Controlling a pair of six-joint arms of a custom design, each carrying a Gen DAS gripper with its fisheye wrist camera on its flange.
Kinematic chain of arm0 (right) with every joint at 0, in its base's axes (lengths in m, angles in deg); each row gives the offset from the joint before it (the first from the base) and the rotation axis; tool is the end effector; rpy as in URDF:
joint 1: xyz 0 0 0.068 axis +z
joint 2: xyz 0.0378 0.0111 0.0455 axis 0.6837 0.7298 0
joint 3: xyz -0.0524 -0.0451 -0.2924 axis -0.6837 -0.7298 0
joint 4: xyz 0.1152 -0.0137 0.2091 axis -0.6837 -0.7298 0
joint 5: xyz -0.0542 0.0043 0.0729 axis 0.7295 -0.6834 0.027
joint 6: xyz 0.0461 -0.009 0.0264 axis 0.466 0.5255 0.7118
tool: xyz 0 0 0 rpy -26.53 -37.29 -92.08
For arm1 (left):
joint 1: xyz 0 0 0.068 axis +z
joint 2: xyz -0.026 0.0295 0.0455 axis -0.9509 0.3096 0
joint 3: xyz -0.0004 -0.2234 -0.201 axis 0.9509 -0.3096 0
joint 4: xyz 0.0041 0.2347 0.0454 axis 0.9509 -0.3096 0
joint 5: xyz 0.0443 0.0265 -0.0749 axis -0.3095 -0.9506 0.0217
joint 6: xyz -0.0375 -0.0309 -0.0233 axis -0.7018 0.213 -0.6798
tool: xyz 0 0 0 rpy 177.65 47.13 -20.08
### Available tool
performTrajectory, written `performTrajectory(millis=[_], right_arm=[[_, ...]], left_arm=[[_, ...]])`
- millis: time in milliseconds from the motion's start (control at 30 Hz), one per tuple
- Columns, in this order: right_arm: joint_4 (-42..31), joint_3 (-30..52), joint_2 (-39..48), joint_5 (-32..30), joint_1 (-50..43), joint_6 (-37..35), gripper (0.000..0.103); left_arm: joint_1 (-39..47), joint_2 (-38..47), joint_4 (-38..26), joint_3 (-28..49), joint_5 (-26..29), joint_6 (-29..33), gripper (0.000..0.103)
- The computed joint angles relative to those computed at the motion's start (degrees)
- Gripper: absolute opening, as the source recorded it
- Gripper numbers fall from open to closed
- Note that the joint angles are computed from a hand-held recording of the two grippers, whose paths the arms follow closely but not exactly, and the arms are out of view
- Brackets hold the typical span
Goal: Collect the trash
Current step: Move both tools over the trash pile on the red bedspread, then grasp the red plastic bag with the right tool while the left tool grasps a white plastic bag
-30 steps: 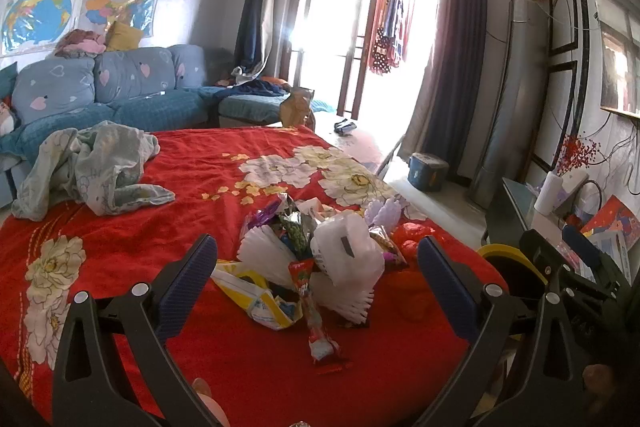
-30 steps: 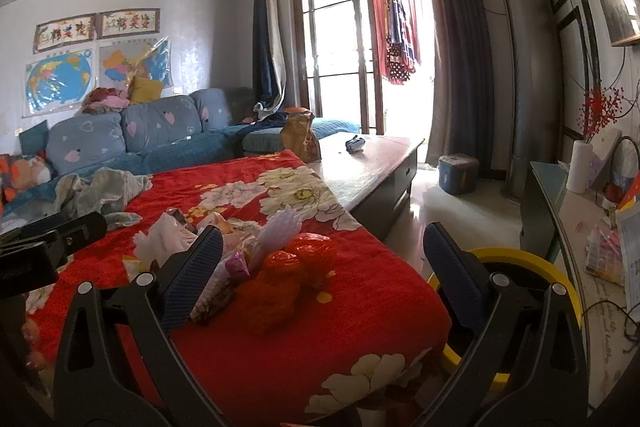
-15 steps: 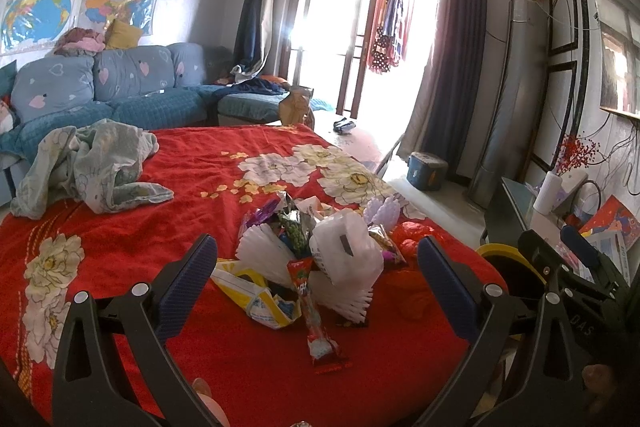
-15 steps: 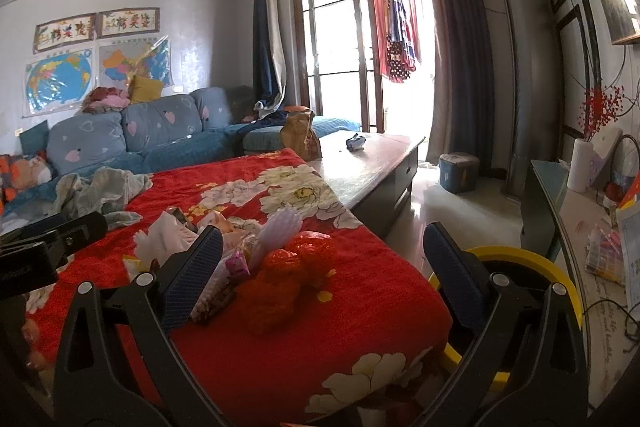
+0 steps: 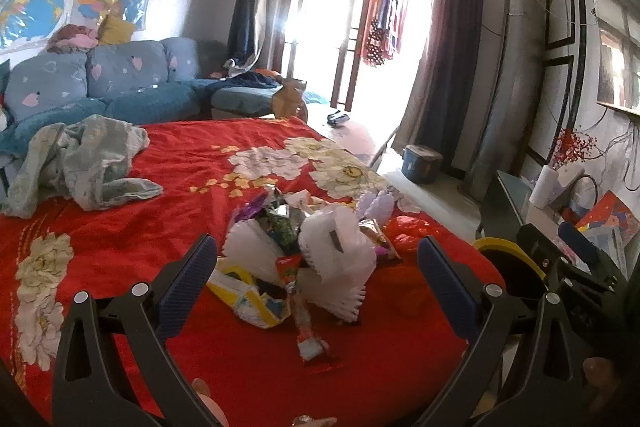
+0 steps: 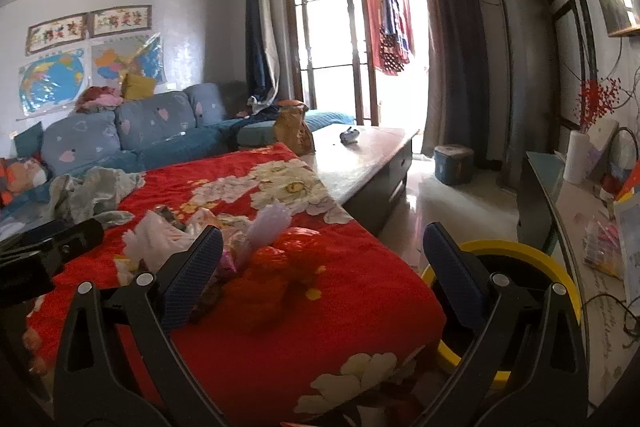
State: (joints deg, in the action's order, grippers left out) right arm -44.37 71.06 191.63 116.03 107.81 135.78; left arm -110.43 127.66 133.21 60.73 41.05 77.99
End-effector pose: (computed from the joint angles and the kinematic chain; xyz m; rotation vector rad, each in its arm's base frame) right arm 0.1344 0.2054 0.1298 0.4187 1.8372 -0.1676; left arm 0.1743 -0.1337 0.1697 0.4058 1.9917 -0.4489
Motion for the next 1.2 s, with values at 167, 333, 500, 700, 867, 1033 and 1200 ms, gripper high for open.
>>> performTrajectory(millis=[167,333,500,700,867,1033,1200], right_arm=[[-1.15,-2.23,-2.40,-1.75,-2.41,2.97,0.092],[0.27,-5.54,-5.67,-3.43,-5.51,3.28,0.092],[16.26,-12.06,-9.03,-9.79,-12.83,-9.87,0.092],[30.57,-13.84,-6.78,-21.24,-22.43,-24.29,0.092],[38.86,-10.87,-0.82,-34.53,-30.07,-33.83,0.092],[36.63,-3.12,6.25,-46.23,-34.36,-36.98,0.092],[34.50,1.65,10.60,-52.18,-36.66,-37.20,0.081]], left_arm=[[-2.36,2.03,-1.90,3.52,-0.68,1.46,0.097],[-4.13,4.54,-4.93,7.81,-0.82,1.57,0.097],[-3.19,8.16,-8.55,12.83,0.83,-0.23,0.097],[-1.26,12.65,-12.96,17.96,1.38,-2.00,0.097],[0.71,15.89,-16.65,21.02,2.42,-2.99,0.097],[2.36,17.46,-16.75,21.58,4.75,-3.62,0.093],[3.79,18.84,-17.69,22.55,8.42,-4.13,0.070]])
